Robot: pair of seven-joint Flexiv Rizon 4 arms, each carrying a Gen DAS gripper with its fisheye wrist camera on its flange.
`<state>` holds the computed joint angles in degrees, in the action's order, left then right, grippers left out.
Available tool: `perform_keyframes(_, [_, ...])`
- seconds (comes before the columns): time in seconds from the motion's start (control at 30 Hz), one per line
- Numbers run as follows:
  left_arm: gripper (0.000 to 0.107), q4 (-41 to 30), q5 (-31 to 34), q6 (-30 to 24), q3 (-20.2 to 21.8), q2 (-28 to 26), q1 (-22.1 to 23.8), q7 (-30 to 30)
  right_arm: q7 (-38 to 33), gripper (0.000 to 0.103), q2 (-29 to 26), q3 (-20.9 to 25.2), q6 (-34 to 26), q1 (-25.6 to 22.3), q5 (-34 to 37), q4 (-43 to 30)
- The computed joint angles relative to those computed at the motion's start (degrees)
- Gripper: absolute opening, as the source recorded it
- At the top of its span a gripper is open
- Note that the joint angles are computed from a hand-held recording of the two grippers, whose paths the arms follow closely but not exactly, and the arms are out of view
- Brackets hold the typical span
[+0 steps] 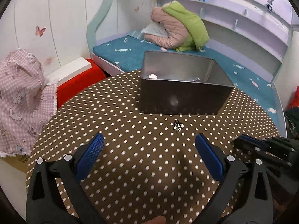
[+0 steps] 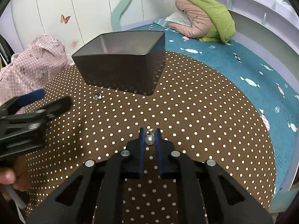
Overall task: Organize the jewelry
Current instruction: 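Grasp the pearl earring with the right tool while the left tool grasps a silver piece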
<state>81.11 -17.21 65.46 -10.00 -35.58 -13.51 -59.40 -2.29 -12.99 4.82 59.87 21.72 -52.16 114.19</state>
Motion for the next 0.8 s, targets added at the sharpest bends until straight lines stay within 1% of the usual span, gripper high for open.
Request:
perform_keyframes(0.23, [0.098,-9.0,4.2,-4.0,3.3,-5.6,-3.7,-4.2,0.8,0.010,1.4,-0.2,2.5,-1.3,-1.0,1.8])
perform_keyframes(0.4, [0.096,-13.0,5.2,-7.6,3.5,-8.0,-4.4,-6.4,1.0,0.010,1.8,-0.2,3.7,-1.9,-1.5,2.2])
perform_keyframes(0.43, [0.084,-13.6,5.7,-8.4,3.7,-8.3,-4.6,-6.8,1.0,0.010,1.9,-0.2,3.9,-2.0,-1.6,2.3])
perform_keyframes(0.47, [0.075,-13.5,5.8,-8.5,3.2,-8.3,-4.4,-6.1,1.1,0.010,2.0,-0.2,4.2,-2.1,-1.7,2.5])
perform_keyframes(0.57, [0.065,-12.5,5.2,-8.0,1.9,-8.1,-3.6,-4.6,1.5,0.010,2.2,-0.1,4.2,-2.2,-2.0,2.6])
perform_keyframes(0.6, [0.059,-11.6,4.9,-7.5,1.5,-7.7,-3.3,-3.9,1.7,0.010,2.3,-0.1,4.2,-2.3,-2.3,2.7])
perform_keyframes(0.63, [0.049,-11.1,4.5,-7.2,0.9,-7.5,-3.0,-3.2,1.8,0.010,2.5,-0.1,4.1,-2.3,-2.4,2.7])
perform_keyframes(0.67, [0.045,-10.0,4.0,-6.8,0.4,-7.0,-2.6,-2.5,2.0,0.010,2.6,0.0,4.1,-2.3,-2.6,2.8])
perform_keyframes(0.73, [0.023,-8.0,1.9,-6.5,-1.5,-6.1,-1.2,-0.2,2.3,0.010,3.0,0.1,4.2,-2.4,-3.1,3.3])
perform_keyframes(0.8, [0.010,-6.4,-0.7,-7.5,-3.1,-5.2,0.4,2.0,2.7,0.010,3.4,0.3,4.0,-2.4,-3.4,3.4])
